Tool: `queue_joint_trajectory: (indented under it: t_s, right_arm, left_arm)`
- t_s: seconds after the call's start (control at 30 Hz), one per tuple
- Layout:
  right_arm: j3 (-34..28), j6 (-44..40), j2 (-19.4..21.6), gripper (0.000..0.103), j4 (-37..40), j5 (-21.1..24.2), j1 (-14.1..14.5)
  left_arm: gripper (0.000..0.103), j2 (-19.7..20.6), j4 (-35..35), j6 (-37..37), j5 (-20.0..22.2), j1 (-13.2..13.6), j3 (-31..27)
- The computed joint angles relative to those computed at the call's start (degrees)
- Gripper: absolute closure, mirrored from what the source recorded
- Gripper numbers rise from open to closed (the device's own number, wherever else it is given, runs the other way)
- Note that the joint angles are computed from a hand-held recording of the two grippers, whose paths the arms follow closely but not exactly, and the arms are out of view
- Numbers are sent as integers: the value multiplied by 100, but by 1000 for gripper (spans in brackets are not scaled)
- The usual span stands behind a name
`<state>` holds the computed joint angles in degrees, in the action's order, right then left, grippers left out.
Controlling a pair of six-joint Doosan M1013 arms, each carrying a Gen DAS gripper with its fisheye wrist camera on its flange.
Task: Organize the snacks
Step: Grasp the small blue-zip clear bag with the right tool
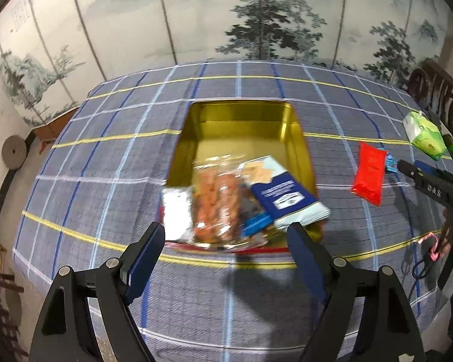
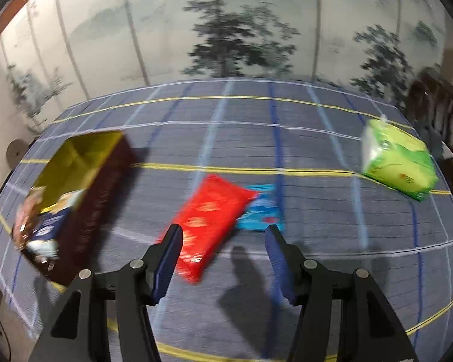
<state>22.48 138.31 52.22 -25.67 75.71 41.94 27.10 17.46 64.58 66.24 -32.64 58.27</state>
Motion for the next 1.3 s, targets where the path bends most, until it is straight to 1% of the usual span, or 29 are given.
queue_joint_trajectory:
  t_s: [0.1, 0.17, 0.37, 0.4, 0.43, 0.57, 0.6, 0.63, 0.67, 0.7, 0.77, 0.83, 0.97, 1.03, 1.17, 1.3]
  right_arm:
    - [208, 15, -91, 45, 45, -114, -107]
    - [81, -133, -5, 45, 100, -12, -171]
    - [-138, -312, 171, 45, 310, 34, -283]
    - [-139, -320, 183, 47, 364, 16, -303]
    - [-144, -347, 201, 52, 470, -18, -333]
    - [-86, -441, 220, 58, 580, -55, -364]
    - [-120, -491, 248, 62, 570, -10, -359]
    - [-110, -551, 255, 63, 560, 14, -359]
    - [-48, -582, 235, 64, 561, -15, -361]
    - [104, -589, 171, 64, 518, -135, -355]
    - [167, -660, 147, 65, 426, -176, -341]
    - [293, -632, 90, 69, 359, -286, -332]
    - [641, -577, -75, 71, 231, -591, -311]
    - [940, -510, -228, 72, 209, -820, -305]
    - [1361, -405, -453, 73, -19, -904, -275]
    - [1943, 3, -766, 74, -183, -1033, -302]
  left_arm:
    - [23, 129, -7, 174, 35, -80, -197]
    - [23, 236, -45, 290, 96, -132, -360]
    - [23, 562, -231, 623, 288, -260, -844]
    - [23, 606, -249, 686, 319, -283, -905]
    - [23, 653, -287, 766, 346, -308, -969]
    - [23, 818, -388, 1020, 436, -377, -1200]
    - [23, 859, -419, 1070, 455, -389, -1258]
    - [23, 905, -448, 1105, 484, -403, -1323]
    - [23, 948, -492, 1147, 506, -411, -1385]
    - [23, 981, -524, 1177, 526, -417, -1430]
    - [23, 1075, -565, 1208, 588, -436, -1563]
    - [23, 1157, -618, 1246, 627, -448, -1682]
    - [23, 1232, -685, 1275, 536, -469, -1742]
    - [23, 1296, -818, 1281, 534, -463, -1822]
    - [23, 1449, -1022, 1249, 501, -469, -2020]
    - [23, 1627, -1077, 1309, 477, -500, -2239]
